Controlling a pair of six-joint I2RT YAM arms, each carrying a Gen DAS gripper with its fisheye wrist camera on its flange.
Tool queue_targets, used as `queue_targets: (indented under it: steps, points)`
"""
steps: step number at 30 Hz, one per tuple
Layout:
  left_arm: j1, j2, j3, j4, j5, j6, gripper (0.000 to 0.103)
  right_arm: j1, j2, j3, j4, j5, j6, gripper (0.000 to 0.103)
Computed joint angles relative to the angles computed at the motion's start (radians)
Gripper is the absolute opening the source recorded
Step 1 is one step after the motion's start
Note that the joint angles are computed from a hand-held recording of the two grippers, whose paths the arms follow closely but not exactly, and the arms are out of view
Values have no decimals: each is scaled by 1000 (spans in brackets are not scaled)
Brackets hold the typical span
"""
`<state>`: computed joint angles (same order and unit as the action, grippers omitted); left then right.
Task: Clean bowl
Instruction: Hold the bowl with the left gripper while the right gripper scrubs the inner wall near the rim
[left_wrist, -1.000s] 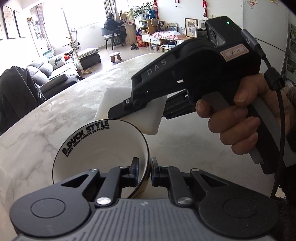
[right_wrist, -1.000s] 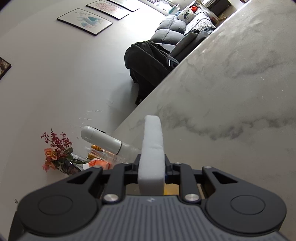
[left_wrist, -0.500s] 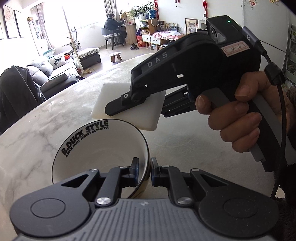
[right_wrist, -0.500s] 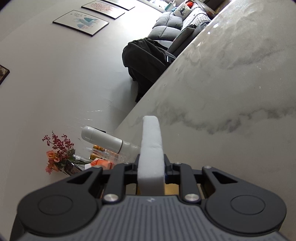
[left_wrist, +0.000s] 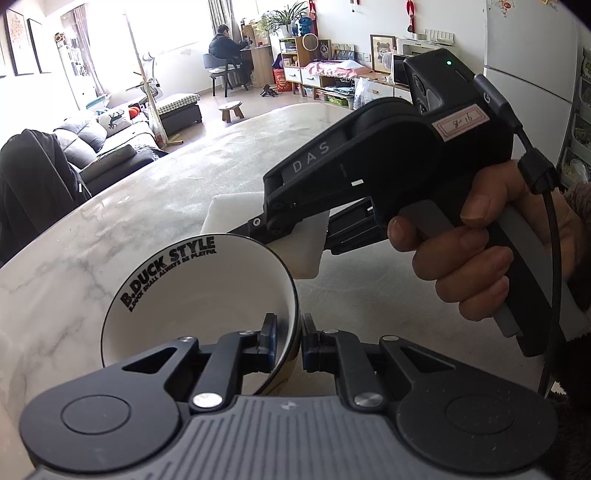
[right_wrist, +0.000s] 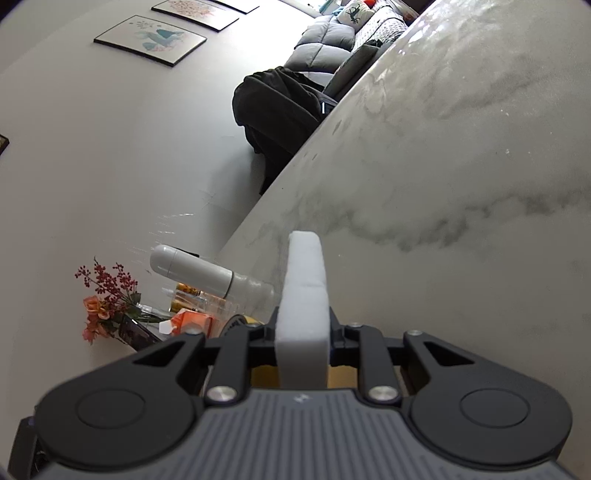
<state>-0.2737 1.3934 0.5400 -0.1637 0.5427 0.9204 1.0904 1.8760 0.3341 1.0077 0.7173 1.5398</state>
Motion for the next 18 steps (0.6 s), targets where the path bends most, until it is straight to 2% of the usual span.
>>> queue_targets:
  steps: [11,18]
  points:
    - [-13,-1,0,8,-10,-10,12,24,-70,-17,4,54,-59,23]
    - [-21,-20,-9,4,-18,-16,12,15,-42,-15,15,35,-39,23]
